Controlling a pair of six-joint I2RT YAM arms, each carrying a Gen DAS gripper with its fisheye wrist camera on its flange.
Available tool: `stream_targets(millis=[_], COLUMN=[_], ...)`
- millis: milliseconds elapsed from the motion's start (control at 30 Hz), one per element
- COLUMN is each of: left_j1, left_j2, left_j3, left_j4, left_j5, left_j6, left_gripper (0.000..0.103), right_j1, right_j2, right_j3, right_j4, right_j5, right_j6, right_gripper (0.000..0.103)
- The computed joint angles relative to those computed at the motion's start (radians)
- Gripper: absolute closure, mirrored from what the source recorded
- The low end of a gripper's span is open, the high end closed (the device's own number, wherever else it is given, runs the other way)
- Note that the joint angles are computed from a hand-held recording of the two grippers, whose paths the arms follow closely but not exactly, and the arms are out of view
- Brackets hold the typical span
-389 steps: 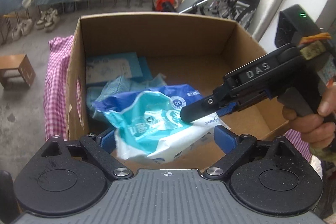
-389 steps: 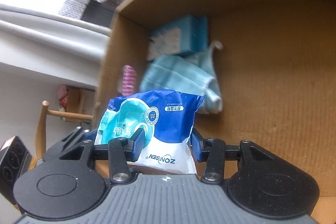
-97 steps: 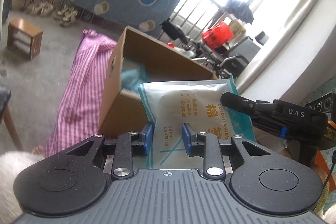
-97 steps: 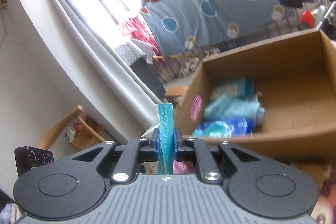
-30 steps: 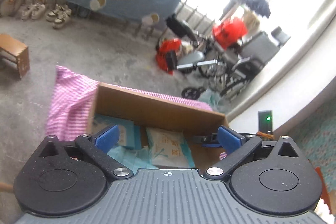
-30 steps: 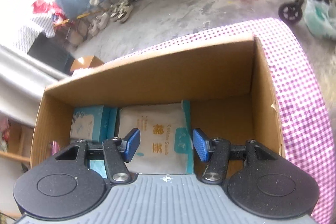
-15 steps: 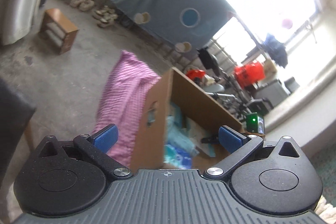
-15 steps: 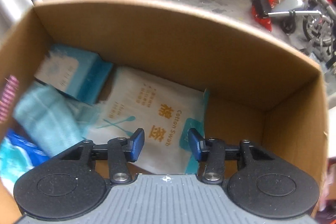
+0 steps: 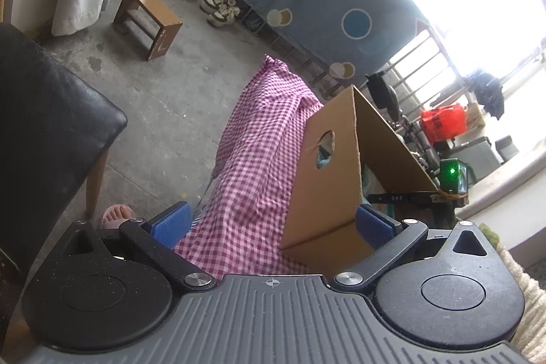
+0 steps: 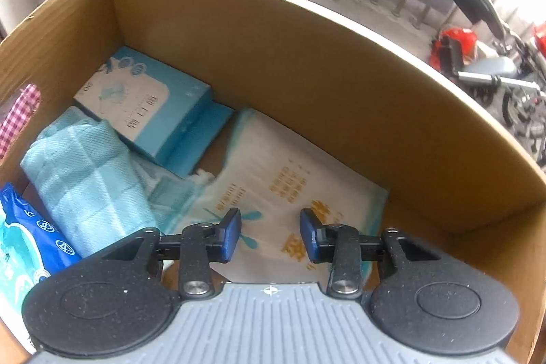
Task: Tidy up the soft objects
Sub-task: 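Withdraw both grippers from the box toward the remaining items, then move the left gripper down onto the blue face-mask pack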
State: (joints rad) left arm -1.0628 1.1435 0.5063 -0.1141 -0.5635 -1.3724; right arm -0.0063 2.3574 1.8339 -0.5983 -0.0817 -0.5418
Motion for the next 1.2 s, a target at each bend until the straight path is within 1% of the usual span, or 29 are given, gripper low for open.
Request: stream_targets(millis=[133,200,267,367,467,500,533,567,600,667,767,833,933,1033,1067,1133,1200], left_j1=[-0.034,-0.047,-0.061,-0.088,-0.106,-0.109,-0.113,-0.12,-0.127,-0.143,-0.168,-0.186,-0.209,-0.238,-0.246,-0.26,-0.264], left_j2=[0.017,0.028,0.027,0.02,0.017,0.016,0.015,0.019,0.022,0.031,0.044,0.06,0.104,0.18,0.207,0.263,0.32], left_j3=[-0.003,0.0,0.002,0.007,0.015,0.016,0.017,0.022,0.026,0.038,0.055,0.071,0.104,0.158,0.175,0.208,0.239], left_j4=[0.004,0.007,0.002,-0.015,-0.032,-0.034,-0.035,-0.037,-0.04,-0.043,-0.045,-0.054,-0.069,-0.107,-0.117,-0.124,-0.118], left_j5=[-0.033,-0.04,-0.052,-0.079,-0.093,-0.094,-0.094,-0.096,-0.1,-0.106,-0.107,-0.104,-0.088,-0.085,-0.085,-0.077,-0.063], left_j6=[-0.009,-0.009,-0.004,0.004,0.002,0.002,0.003,0.0,0.0,0.005,0.022,0.025,0.029,0.036,0.042,0.051,0.075], left_gripper=[0.001,0.001,0.001,0.001,0.001,0.001,0.001,0.001,0.001,0.001,0.001,0.001,0.001,0.001,0.001,0.001,0.001], right_j1=[0.006,-0.002,-0.025,-0.088,-0.173,-0.207,-0.238,-0.273,-0.307,-0.377,-0.485,-0.549,-0.645,-0.711,-0.726,-0.741,-0.732], right_j2=[-0.036,-0.078,-0.132,-0.287,-0.446,-0.512,-0.575,-0.639,-0.69,-0.783,-0.865,-0.89,-0.892,-0.887,-0.873,-0.853,-0.834], right_j3=[-0.069,-0.112,-0.142,-0.241,-0.326,-0.37,-0.412,-0.457,-0.491,-0.554,-0.618,-0.645,-0.706,-0.805,-0.842,-0.927,-1.018], right_j4=[0.057,0.063,0.064,0.07,0.045,0.034,0.02,0.006,-0.017,-0.085,-0.224,-0.343,-0.505,-0.618,-0.633,-0.627,-0.562], right_j5=[-0.039,-0.068,-0.123,-0.25,-0.39,-0.437,-0.476,-0.518,-0.56,-0.643,-0.752,-0.813,-0.884,-0.899,-0.897,-0.874,-0.838], right_j6=[-0.032,-0.02,0.006,0.047,0.062,0.059,0.056,0.054,0.045,0.011,-0.066,-0.14,-0.288,-0.408,-0.433,-0.458,-0.427], right_gripper=[0.062,0.062,0.062,0.062,0.06,0.058,0.053,0.051,0.048,0.048,0.048,0.048,0.048,0.048,0.048,0.048,0.048])
